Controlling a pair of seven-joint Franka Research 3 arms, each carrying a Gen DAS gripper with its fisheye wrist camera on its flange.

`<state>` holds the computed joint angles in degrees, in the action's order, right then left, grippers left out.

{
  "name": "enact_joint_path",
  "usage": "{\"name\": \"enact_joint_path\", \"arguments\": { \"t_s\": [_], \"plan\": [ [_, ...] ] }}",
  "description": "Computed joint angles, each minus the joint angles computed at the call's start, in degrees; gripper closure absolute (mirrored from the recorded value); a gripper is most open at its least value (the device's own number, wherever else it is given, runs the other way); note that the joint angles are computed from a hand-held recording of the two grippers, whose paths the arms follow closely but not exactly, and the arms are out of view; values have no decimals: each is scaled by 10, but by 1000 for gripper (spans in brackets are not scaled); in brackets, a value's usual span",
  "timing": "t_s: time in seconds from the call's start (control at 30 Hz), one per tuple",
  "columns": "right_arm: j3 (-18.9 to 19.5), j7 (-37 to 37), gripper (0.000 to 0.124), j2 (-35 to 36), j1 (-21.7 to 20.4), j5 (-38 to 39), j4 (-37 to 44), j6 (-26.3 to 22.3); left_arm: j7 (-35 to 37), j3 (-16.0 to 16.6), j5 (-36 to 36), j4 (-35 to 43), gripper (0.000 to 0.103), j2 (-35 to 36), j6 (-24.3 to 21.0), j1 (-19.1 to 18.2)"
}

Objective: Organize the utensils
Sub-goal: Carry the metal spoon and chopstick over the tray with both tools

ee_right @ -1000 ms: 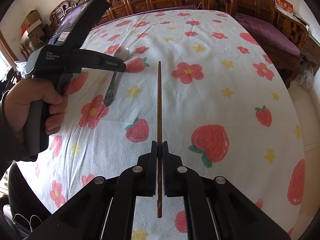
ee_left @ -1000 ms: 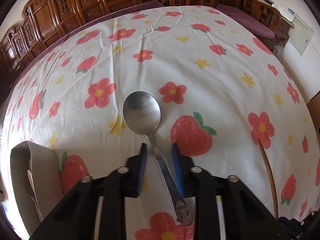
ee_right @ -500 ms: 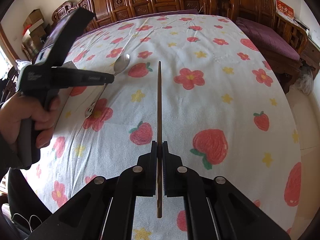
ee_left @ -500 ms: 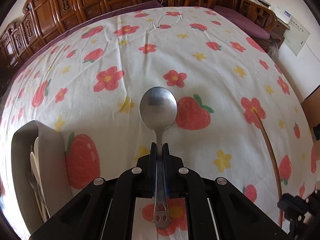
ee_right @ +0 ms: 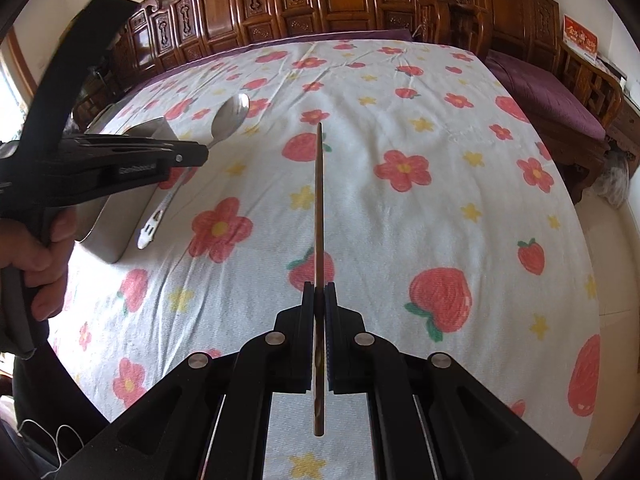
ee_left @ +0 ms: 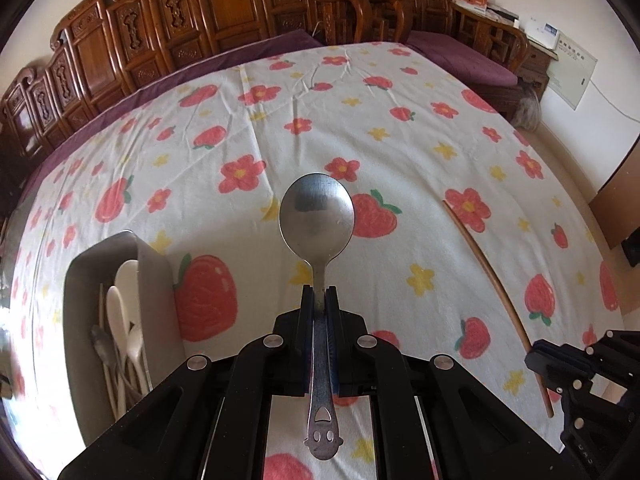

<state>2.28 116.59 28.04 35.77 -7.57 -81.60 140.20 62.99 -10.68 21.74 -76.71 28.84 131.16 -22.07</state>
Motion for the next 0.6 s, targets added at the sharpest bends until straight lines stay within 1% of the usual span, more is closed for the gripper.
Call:
{"name": "enact_joint_path", "arguments": {
  "t_s": [0.3, 0.53, 0.6],
  "plan": [
    [7, -12, 118, 1, 9, 5, 17, 9, 5, -9, -12, -92, 98, -74, 39, 24],
    [3, -13, 118, 20, 22, -2, 55, -4, 5, -10, -14, -159, 98, -130, 69, 46],
    [3, -15, 118, 35, 26, -3, 79, -13, 6, -9, -16, -176, 98, -145, 76, 54]
  ]
}}
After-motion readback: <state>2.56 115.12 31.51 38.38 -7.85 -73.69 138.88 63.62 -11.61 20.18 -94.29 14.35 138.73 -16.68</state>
